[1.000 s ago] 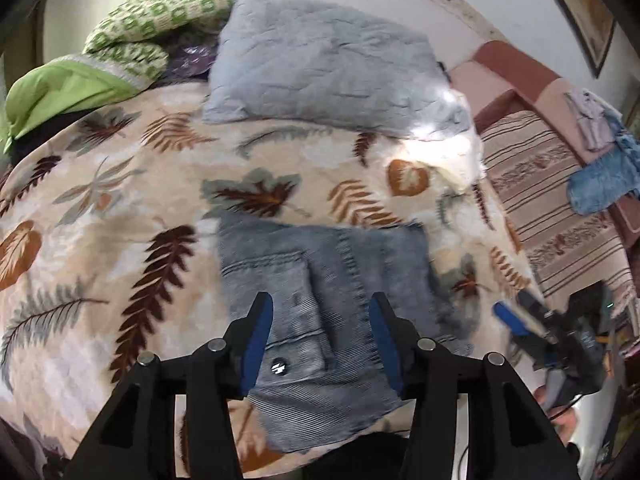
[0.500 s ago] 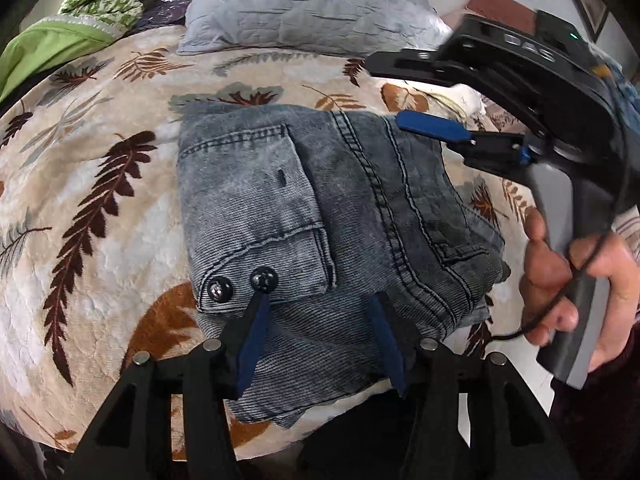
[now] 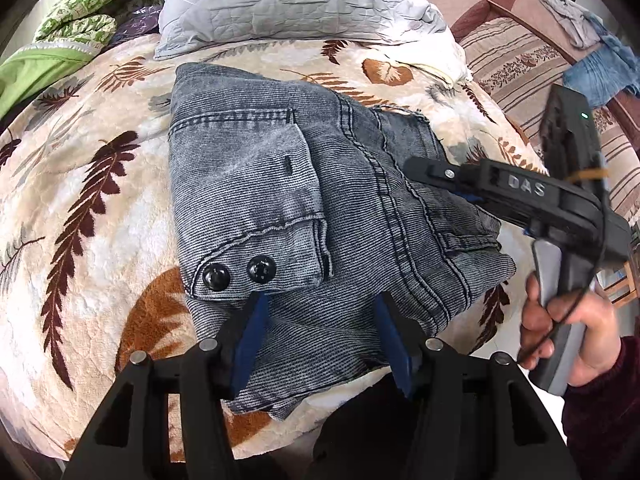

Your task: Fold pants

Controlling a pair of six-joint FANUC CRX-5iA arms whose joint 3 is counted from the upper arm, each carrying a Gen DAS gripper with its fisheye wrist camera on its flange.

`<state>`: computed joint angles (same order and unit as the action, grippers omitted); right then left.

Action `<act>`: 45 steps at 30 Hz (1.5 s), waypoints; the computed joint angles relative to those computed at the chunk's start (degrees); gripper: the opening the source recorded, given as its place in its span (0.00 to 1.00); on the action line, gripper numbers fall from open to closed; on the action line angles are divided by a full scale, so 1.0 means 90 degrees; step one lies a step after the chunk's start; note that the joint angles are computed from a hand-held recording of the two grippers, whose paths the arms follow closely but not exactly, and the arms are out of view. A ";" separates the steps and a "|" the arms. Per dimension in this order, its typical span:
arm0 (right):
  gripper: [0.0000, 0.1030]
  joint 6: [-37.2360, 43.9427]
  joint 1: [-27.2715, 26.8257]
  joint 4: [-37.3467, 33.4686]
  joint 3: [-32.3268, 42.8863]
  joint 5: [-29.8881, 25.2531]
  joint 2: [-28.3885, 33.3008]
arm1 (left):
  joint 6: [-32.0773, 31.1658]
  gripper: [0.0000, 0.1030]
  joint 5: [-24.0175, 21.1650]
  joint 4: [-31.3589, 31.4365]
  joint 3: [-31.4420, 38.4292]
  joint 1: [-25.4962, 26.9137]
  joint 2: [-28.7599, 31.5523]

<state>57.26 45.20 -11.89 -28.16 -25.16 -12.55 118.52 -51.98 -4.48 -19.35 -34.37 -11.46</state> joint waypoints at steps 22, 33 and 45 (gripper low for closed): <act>0.63 -0.2923 0.1312 0.3104 -0.1288 -0.1031 -0.1676 | 0.2337 0.78 -0.2312 -0.2879 0.1400 -0.1344 -0.0317; 0.80 -0.4321 0.1899 0.5464 -0.1532 -0.1232 -0.2578 | 0.3068 0.83 -0.3547 -0.4336 0.2144 -0.2183 -0.0409; 0.81 -0.4224 0.1906 0.5079 -0.1509 -0.1292 -0.2578 | 0.3110 0.83 -0.3799 -0.4468 0.2240 -0.2247 -0.0297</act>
<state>19.25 62.35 33.82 -41.74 -36.79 -35.75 146.51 -86.17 -44.69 0.81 -54.60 -14.13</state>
